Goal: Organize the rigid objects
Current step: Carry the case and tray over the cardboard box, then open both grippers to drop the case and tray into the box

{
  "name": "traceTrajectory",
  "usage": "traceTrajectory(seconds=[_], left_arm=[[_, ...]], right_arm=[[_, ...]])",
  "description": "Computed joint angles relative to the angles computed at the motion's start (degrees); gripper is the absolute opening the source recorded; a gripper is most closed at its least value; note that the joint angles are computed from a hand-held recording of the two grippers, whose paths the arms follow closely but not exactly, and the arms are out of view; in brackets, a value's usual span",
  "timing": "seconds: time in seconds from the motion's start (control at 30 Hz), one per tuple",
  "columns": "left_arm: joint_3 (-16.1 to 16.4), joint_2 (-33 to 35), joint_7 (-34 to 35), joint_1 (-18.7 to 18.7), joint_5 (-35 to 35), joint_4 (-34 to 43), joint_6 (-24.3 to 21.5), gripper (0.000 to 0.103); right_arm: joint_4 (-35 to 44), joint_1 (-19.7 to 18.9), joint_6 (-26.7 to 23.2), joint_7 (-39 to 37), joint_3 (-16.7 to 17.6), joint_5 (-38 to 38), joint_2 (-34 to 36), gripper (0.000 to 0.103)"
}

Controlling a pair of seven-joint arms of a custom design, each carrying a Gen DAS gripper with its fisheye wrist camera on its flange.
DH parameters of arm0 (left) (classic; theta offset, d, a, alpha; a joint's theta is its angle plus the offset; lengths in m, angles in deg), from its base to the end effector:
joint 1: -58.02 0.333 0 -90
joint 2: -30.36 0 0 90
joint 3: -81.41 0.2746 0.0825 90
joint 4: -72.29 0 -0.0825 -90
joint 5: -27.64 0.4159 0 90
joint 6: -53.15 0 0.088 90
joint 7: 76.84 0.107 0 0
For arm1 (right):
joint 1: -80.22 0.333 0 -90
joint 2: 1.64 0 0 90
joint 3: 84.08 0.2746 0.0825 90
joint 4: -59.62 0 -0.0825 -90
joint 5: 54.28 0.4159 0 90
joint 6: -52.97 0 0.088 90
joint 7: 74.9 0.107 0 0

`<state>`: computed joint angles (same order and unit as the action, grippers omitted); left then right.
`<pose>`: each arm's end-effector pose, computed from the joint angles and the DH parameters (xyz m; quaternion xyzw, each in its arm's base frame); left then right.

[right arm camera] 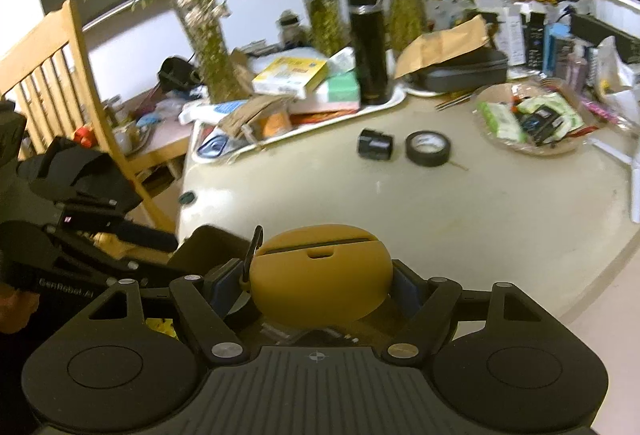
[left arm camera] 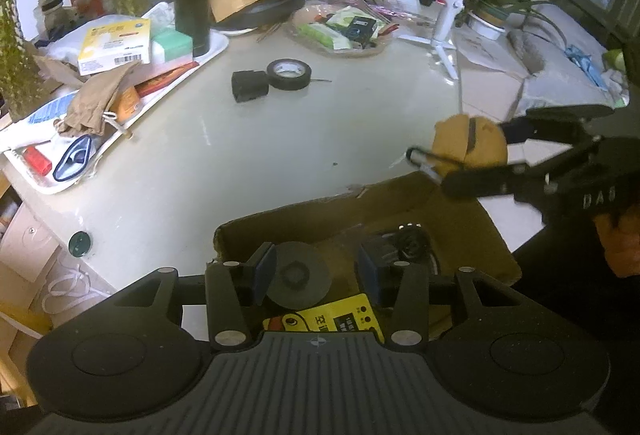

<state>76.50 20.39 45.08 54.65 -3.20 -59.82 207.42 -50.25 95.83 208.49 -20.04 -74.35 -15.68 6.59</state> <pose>0.5553 -0.0644 0.4185 -0.5692 0.7585 -0.2891 0.1313 0.6055 0.2581 0.4322 -0.7988 0.4640 -0.0775 0.3751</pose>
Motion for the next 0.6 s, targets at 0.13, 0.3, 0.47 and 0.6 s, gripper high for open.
traceTrajectory(seconds=[0.13, 0.3, 0.47, 0.6], left_arm=[[0.0, 0.3, -0.9, 0.1, -0.2, 0.3, 1.3, 0.044], [-0.1, 1.5, -2.1, 0.2, 0.1, 1.8, 3.5, 0.044], [-0.4, 3.0, -3.6, 0.8, 1.5, 4.0, 4.9, 0.044], [-0.7, 3.5, -5.8, 1.3, 3.5, 5.1, 6.4, 0.044]], right_arm=[[0.9, 0.3, -2.5, -0.1, 0.2, -1.5, 0.8, 0.079], [2.6, 0.1, -7.0, -3.4, 0.7, -1.7, 1.7, 0.080], [4.0, 0.6, -6.6, -7.6, 1.0, -2.7, 2.2, 0.095], [6.4, 1.1, -4.9, -6.0, 0.6, -5.4, 3.4, 0.103]])
